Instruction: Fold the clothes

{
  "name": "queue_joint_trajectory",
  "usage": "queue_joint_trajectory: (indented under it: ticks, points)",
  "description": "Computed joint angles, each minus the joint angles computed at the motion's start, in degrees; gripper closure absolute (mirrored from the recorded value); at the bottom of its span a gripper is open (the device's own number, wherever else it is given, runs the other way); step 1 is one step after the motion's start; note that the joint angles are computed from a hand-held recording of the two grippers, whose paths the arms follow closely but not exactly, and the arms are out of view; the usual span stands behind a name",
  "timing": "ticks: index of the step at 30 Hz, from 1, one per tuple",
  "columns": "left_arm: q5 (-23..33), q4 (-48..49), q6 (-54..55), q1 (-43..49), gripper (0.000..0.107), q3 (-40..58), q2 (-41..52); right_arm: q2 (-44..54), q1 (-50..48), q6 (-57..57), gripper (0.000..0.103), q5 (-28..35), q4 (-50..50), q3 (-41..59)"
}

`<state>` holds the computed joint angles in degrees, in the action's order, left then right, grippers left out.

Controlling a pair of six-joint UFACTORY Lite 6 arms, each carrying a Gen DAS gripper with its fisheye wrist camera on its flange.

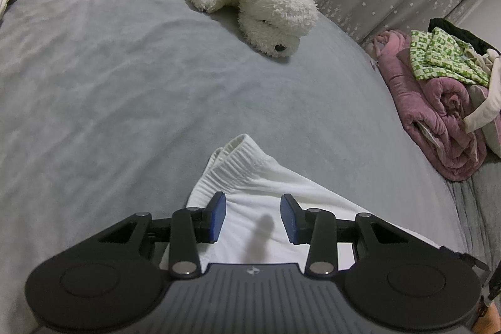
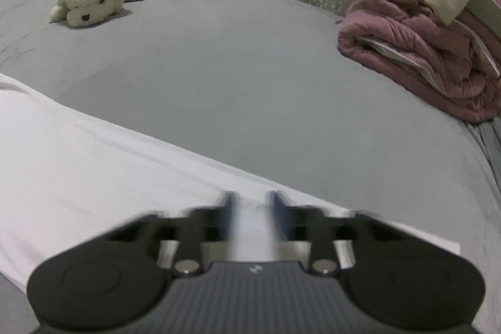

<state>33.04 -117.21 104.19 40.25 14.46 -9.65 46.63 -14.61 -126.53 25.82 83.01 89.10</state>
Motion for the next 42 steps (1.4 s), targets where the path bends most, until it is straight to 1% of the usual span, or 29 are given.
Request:
queue_joint_trajectory:
  ticks: [2,4,5,6,7,8,9,12,16,22,25,29,32,33,35,37,39,41,42]
  points:
    - [0.04,0.24,-0.13,0.14,0.069,-0.02,-0.05,0.27,0.60,6.05,0.046,1.70,-5.78,1.54]
    - [-0.04,0.47,-0.32,0.16,0.069,-0.02,-0.19,1.18,2.10,10.96,0.056,0.72,-11.79,3.20]
    - [-0.02,0.54,-0.39,0.19,0.069,0.01,-0.17,1.91,2.59,14.15,0.070,0.78,-15.11,4.41]
    - [0.00,0.62,-0.48,0.22,0.069,0.03,-0.15,2.59,2.79,16.87,0.078,1.44,-17.52,5.59]
    - [0.03,0.77,-0.68,0.26,0.069,0.07,-0.15,3.29,2.99,19.47,0.083,2.15,-19.81,6.79]
    - [0.07,0.92,-0.81,0.33,0.069,0.13,-0.09,4.01,3.19,21.96,0.093,2.92,-21.98,8.02]
    - [0.11,1.08,-0.97,0.39,0.069,0.20,-0.04,4.29,3.30,22.58,0.097,3.26,-22.62,8.35]
    - [0.15,1.52,-1.80,0.54,0.069,0.33,-0.06,2.02,3.31,15.24,0.098,1.75,-17.37,4.42]
    - [0.18,1.62,-2.71,0.71,0.069,-0.26,-0.91,-1.05,2.48,3.33,0.098,1.07,-6.09,-0.51]
    - [0.53,1.32,-3.51,1.08,0.069,-0.43,-0.93,-2.90,3.18,-9.49,0.098,-0.86,6.86,-3.81]
    - [0.47,1.44,-4.15,1.18,0.069,-0.51,-1.27,-3.19,4.09,-15.55,0.098,-1.74,14.04,-4.41]
    - [0.44,1.13,-3.73,1.10,0.069,-0.63,-1.31,-0.20,6.68,-19.66,0.098,-6.70,18.98,-1.35]
    - [0.53,1.41,-3.75,1.25,0.069,-0.50,-1.13,1.79,8.17,-19.74,0.098,-9.02,19.67,0.07]
    - [0.54,1.51,-3.77,1.32,0.069,-0.50,-1.16,2.03,8.55,-21.91,0.098,-9.56,21.81,-0.05]
    - [0.42,1.65,-3.95,1.32,0.069,-0.49,-1.38,2.15,9.26,-30.24,0.097,-10.37,29.78,-0.97]
    - [-0.08,1.68,-4.05,1.08,0.069,-0.68,-2.15,1.67,9.74,-36.03,0.097,-10.77,36.33,-2.03]
    - [-0.42,3.01,-5.52,1.28,0.069,-0.81,-3.08,-0.69,9.68,-42.12,0.090,-9.36,43.12,-5.23]
    - [-0.22,6.27,-8.88,2.47,0.069,-0.76,-4.07,-3.69,9.43,-45.76,0.085,-7.42,47.70,-9.25]
    - [-0.09,7.86,-10.50,3.19,0.069,-0.74,-4.63,-5.61,9.25,-45.99,0.085,-6.42,48.70,-11.87]
